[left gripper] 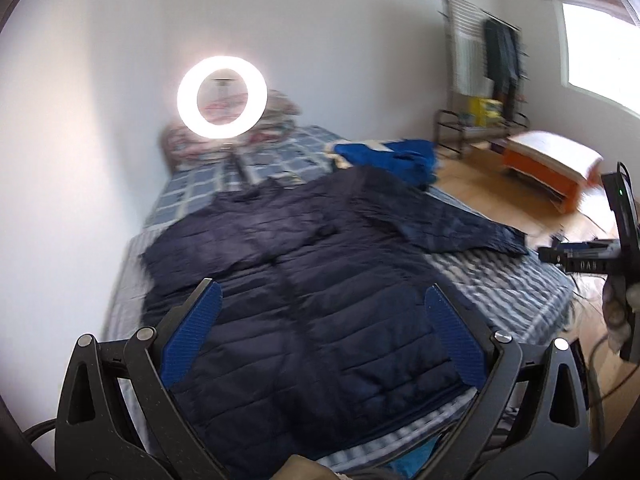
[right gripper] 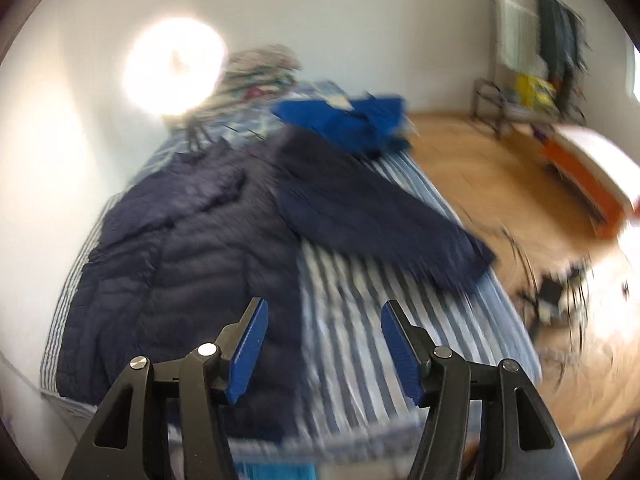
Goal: Fold large clothes
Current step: 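Move the left gripper to the cuff of the other sleeve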
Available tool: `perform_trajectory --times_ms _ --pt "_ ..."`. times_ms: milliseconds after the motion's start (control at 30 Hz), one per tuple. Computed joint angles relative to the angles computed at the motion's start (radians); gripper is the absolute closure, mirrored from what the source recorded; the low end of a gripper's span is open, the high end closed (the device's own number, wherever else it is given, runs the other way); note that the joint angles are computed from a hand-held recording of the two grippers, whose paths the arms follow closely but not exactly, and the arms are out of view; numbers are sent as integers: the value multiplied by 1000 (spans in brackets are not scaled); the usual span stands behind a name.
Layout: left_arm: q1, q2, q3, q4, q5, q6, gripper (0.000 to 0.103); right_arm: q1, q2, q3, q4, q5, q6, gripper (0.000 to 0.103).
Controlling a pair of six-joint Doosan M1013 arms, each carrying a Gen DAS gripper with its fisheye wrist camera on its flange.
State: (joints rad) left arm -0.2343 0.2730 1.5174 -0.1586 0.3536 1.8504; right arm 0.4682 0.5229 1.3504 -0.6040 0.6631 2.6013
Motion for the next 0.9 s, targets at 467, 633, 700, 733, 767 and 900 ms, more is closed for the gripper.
perform_trajectory --times_ms 467,633,700,733,767,900 --pt "-158 339 -444 -353 437 334 12 10 -91 179 -178 134 233 42" --pt "-220 431 -567 -300 532 357 12 1 -97 197 -165 142 216 42" --pt "-236 462 -610 -289 566 361 12 -2 -101 210 -162 145 221 42" --pt "-246 484 -641 -273 593 347 12 -7 -106 219 -150 139 220 42" --pt "-254 508 -676 -253 618 331 12 -9 -109 224 -144 137 219 42" --pt "-282 560 -741 -185 658 322 12 -14 -119 246 -142 157 227 42"
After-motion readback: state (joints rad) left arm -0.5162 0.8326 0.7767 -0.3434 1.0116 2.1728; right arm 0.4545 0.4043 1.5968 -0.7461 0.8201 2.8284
